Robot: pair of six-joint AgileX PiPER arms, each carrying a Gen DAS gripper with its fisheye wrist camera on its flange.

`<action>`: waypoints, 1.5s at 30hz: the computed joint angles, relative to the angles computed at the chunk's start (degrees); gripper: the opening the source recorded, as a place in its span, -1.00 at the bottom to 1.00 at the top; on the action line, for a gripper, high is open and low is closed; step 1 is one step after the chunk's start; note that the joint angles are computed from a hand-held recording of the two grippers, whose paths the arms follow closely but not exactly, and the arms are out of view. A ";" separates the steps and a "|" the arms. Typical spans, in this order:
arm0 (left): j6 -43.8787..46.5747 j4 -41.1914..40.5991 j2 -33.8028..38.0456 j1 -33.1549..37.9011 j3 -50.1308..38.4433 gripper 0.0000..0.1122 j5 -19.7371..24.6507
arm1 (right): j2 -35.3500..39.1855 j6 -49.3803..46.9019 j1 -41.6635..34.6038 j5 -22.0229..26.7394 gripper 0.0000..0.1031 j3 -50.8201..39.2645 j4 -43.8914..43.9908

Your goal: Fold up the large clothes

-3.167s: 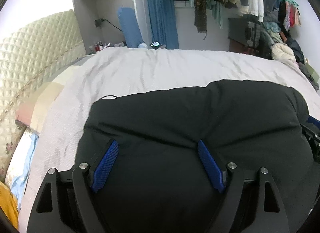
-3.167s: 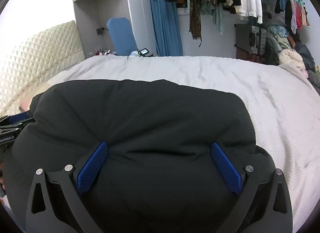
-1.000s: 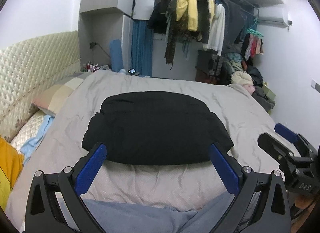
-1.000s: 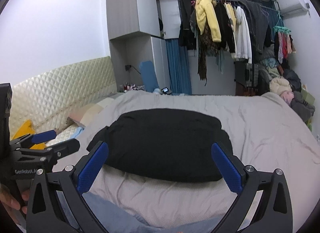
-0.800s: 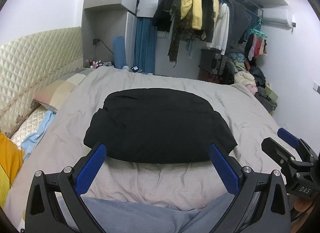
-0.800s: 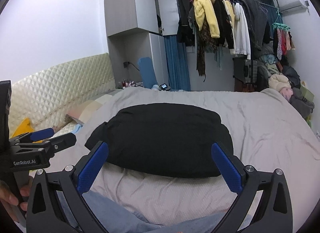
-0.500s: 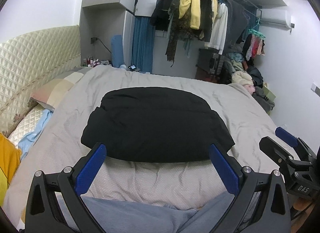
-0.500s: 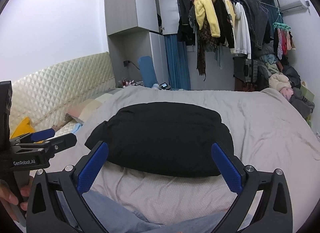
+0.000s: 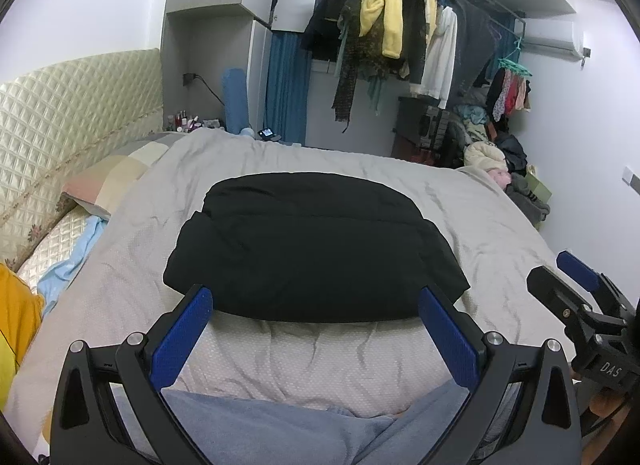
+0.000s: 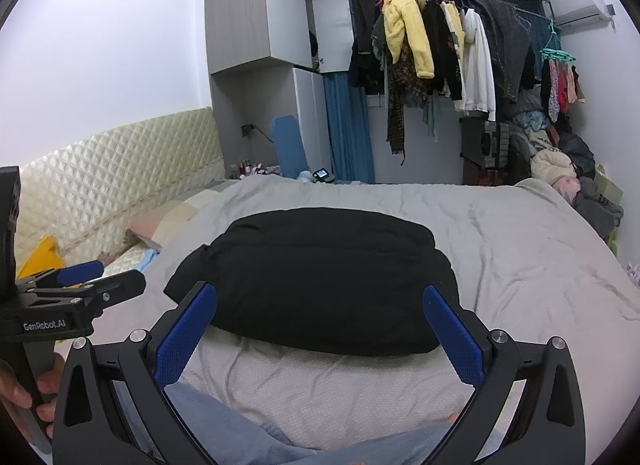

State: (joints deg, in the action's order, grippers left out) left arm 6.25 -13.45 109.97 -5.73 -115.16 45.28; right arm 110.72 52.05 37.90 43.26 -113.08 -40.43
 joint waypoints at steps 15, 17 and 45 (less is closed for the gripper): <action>0.11 -0.10 0.28 0.13 -0.53 0.83 0.29 | -0.70 -0.34 -0.31 -0.11 0.99 0.63 0.90; 0.17 -0.08 0.26 0.12 -0.57 0.83 0.30 | -0.88 -0.14 -0.32 -0.26 0.99 0.95 0.77; 0.04 0.02 0.00 -0.08 -0.14 0.83 0.08 | -0.85 -0.45 -0.26 0.05 0.99 0.76 0.93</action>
State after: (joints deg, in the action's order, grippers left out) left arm 6.29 -13.43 109.97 -5.81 -115.30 45.36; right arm 109.87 51.61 37.64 43.31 -112.32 -39.50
